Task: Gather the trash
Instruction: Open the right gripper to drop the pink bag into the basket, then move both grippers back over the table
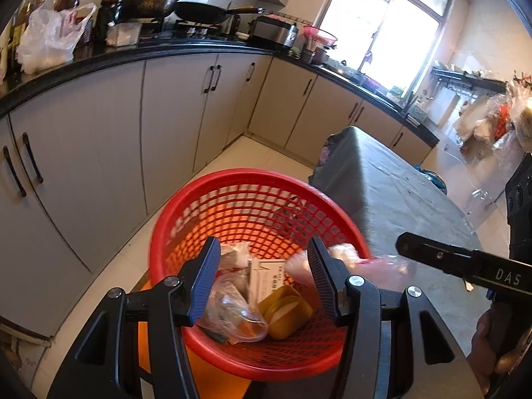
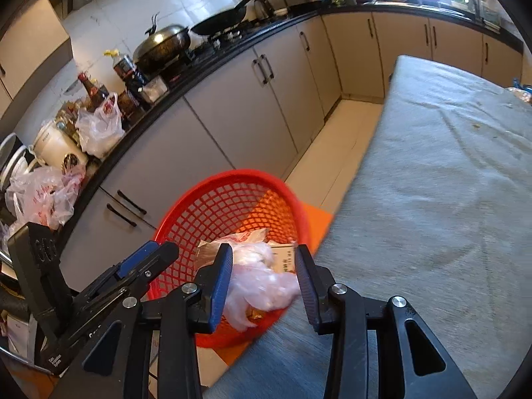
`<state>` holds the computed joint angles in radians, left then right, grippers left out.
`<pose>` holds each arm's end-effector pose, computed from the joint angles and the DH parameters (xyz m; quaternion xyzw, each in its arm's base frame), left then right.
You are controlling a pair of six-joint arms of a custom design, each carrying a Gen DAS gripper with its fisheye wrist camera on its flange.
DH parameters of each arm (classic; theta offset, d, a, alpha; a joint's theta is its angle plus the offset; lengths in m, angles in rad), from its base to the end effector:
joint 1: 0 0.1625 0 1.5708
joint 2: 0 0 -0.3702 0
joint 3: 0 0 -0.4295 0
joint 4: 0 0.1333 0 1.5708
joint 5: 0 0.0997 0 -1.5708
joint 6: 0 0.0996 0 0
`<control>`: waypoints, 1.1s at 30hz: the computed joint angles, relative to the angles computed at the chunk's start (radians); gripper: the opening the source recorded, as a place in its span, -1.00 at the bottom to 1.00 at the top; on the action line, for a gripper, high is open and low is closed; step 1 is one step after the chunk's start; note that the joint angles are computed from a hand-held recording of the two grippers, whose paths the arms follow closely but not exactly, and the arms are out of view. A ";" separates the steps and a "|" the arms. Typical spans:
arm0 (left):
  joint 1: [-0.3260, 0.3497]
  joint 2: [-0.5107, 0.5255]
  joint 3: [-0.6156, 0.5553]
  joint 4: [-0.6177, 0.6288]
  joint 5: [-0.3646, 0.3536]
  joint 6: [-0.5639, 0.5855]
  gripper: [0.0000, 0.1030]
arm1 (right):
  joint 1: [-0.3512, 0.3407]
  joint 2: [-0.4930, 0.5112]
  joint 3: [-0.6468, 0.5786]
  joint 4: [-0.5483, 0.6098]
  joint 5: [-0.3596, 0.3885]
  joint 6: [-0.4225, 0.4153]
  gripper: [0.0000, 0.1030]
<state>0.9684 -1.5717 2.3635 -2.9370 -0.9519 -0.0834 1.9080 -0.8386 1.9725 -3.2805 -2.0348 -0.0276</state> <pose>-0.0857 -0.4619 0.2131 0.1510 0.9050 -0.3523 0.1843 0.2694 -0.5004 0.0282 0.1051 -0.9295 0.3070 0.1752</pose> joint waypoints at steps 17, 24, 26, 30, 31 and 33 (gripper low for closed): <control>-0.229 0.174 -0.035 0.086 -0.048 -0.058 0.12 | -0.286 -0.693 0.512 -0.248 -0.077 -0.002 -0.04; -0.306 0.306 -0.095 0.122 -0.098 -0.077 0.13 | -0.521 -0.897 0.520 -0.102 0.050 0.003 0.00; -0.318 0.344 -0.118 0.139 -0.118 -0.081 0.14 | -0.577 -0.922 0.510 -0.043 0.144 0.013 0.00; -0.334 0.408 -0.162 0.158 -0.137 -0.072 0.14 | -0.594 -0.925 0.504 0.034 0.216 -0.007 0.00; -0.338 0.420 -0.168 0.158 -0.141 -0.073 0.14 | -0.597 -0.946 0.516 0.071 0.238 -0.010 0.00; -0.341 0.439 -0.182 0.160 -0.147 -0.073 0.15 | -0.602 -1.006 0.565 0.127 0.288 -0.010 0.01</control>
<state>0.6278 -1.1330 2.1812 -2.7768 -1.0993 -0.1562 1.3062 -1.8448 2.5372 -3.1538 -1.7470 -0.0375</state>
